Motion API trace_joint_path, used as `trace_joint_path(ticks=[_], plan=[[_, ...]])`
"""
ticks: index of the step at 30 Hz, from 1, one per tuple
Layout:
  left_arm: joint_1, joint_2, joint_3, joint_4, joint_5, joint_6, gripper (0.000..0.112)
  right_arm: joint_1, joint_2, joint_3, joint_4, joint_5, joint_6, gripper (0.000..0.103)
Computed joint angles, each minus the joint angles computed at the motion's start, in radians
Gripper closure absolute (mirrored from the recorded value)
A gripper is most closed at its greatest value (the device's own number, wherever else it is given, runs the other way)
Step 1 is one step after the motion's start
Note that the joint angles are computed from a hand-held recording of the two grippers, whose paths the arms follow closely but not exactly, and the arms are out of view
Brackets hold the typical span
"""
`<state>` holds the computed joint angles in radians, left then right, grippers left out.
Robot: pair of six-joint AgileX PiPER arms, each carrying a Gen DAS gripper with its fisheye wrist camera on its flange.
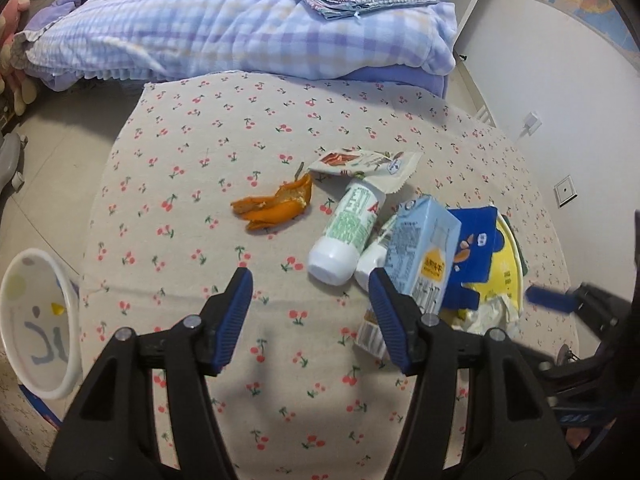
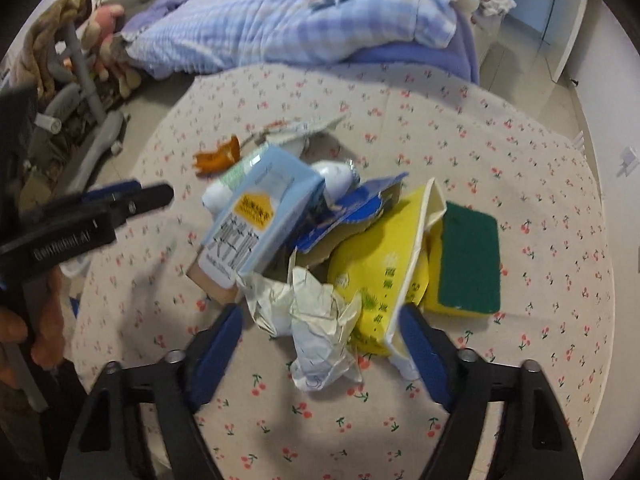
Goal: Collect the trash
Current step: 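Return both grippers to the table and approach the orange peel and tissue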
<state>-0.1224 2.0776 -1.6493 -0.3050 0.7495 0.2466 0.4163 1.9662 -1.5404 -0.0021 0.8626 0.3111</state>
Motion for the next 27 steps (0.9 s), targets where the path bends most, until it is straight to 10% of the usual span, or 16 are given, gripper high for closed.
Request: trace_joint_path(ticks=[3, 5, 9, 15, 19, 23, 27], plan=[[-0.003, 0.037, -0.064, 0.096, -0.007, -0.075, 0.051, 0.04, 0.012, 0.0, -0.144, 0.018, 0.067, 0.054], [0.009, 0.065, -0.109, 0.115, 0.013, -0.1, 0.051, 0.011, -0.034, 0.048, -0.081, -0.029, 0.04, 0.1], [0.006, 0.133, -0.2, 0.197, 0.05, -0.13, 0.051, -0.027, -0.088, 0.089, -0.047, -0.062, 0.033, 0.102], [-0.005, 0.188, -0.268, 0.22, 0.084, -0.109, 0.051, -0.019, -0.057, 0.053, 0.056, -0.055, -0.081, 0.09], [-0.007, 0.198, -0.295, 0.222, 0.092, -0.107, 0.051, 0.032, -0.031, 0.023, -0.064, -0.046, 0.007, 0.028], [-0.01, 0.227, -0.347, 0.231, 0.103, -0.103, 0.051, 0.068, -0.051, 0.049, -0.081, -0.117, -0.014, 0.024], [-0.021, 0.289, -0.429, 0.293, 0.136, -0.108, 0.051, 0.106, 0.092, -0.084, -0.194, 0.031, 0.031, 0.029]])
